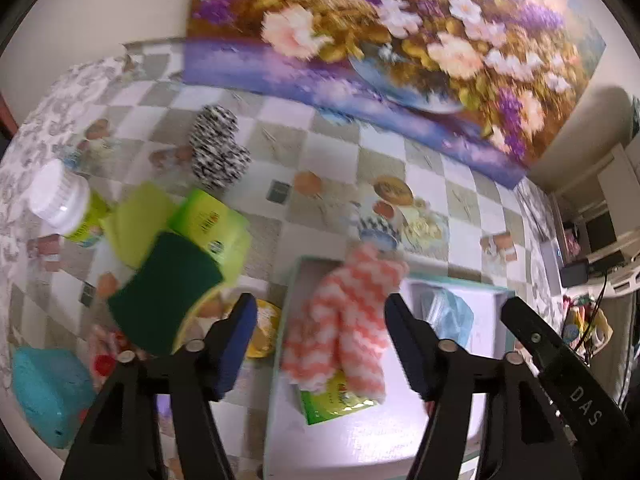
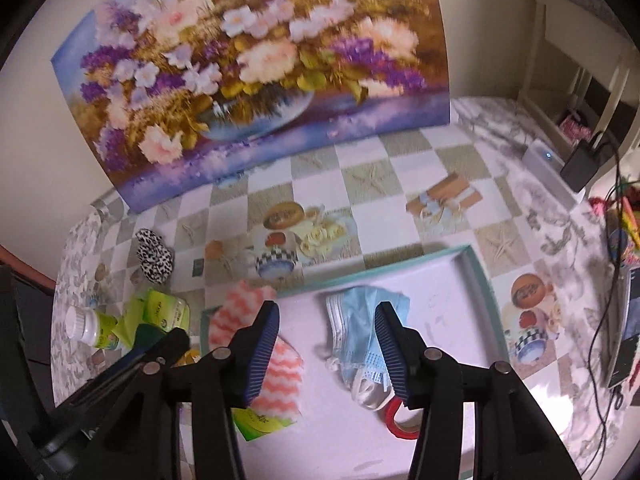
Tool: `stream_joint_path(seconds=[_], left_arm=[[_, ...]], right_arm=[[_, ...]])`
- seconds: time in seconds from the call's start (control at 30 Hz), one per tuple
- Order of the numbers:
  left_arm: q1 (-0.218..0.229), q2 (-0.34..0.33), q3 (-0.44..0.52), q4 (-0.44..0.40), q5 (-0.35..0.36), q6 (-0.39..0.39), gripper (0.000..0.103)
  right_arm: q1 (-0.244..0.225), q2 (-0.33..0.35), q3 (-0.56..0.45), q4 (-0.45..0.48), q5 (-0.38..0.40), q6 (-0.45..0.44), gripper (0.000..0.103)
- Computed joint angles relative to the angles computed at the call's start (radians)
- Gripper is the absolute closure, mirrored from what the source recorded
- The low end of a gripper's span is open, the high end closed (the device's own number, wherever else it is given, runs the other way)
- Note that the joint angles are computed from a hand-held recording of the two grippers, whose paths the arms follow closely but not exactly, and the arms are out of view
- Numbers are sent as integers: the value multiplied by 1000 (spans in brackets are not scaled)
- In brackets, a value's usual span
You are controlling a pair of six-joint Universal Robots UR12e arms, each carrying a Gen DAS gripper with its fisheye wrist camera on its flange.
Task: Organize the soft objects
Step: 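Open both tools to drop the towel and mask into the tray, then withdraw both tools from the tray toward the remaining pile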
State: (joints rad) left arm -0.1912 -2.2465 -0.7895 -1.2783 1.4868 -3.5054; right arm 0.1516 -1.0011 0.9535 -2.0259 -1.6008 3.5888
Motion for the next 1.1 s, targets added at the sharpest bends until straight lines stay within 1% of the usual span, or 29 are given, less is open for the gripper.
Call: stream_joint_path(seconds=[0.03,0.17,0.33,0.43,0.57,0.63,0.77,0.87,0.9,1.0,1.1], left_arm=[[2,3,-4,7,12,-6,27],[12,23,-27,29,73,-32,26],[39,56,-67,47,148,-84,26],[55,81,-101,66,192,-103,26],[80,106,-134,66,236,-120,26],[94,117,-150,63,240,-132,26],[122,136,-183,56,225,-164,26],[135,137,-194,43,214,-178,26],[137,135,-195,36,207,-181,26],[151,125,-197,-1,156,-183,26],[157,118,-199,-29,129,-184,26]], right_arm=[[2,-1,0,-6,-4,-2,49],[13,3,-11,-10,-20,-17,49],[31,31,-52,10,22,-41,49],[48,50,-83,26,27,-63,49],[73,81,-133,46,38,-98,49],[83,98,-161,63,52,-115,49],[103,135,-218,101,80,-147,49],[114,162,-253,131,106,-161,49],[117,169,-261,141,116,-164,49],[124,195,-290,181,154,-167,49],[131,216,-310,209,187,-170,49]])
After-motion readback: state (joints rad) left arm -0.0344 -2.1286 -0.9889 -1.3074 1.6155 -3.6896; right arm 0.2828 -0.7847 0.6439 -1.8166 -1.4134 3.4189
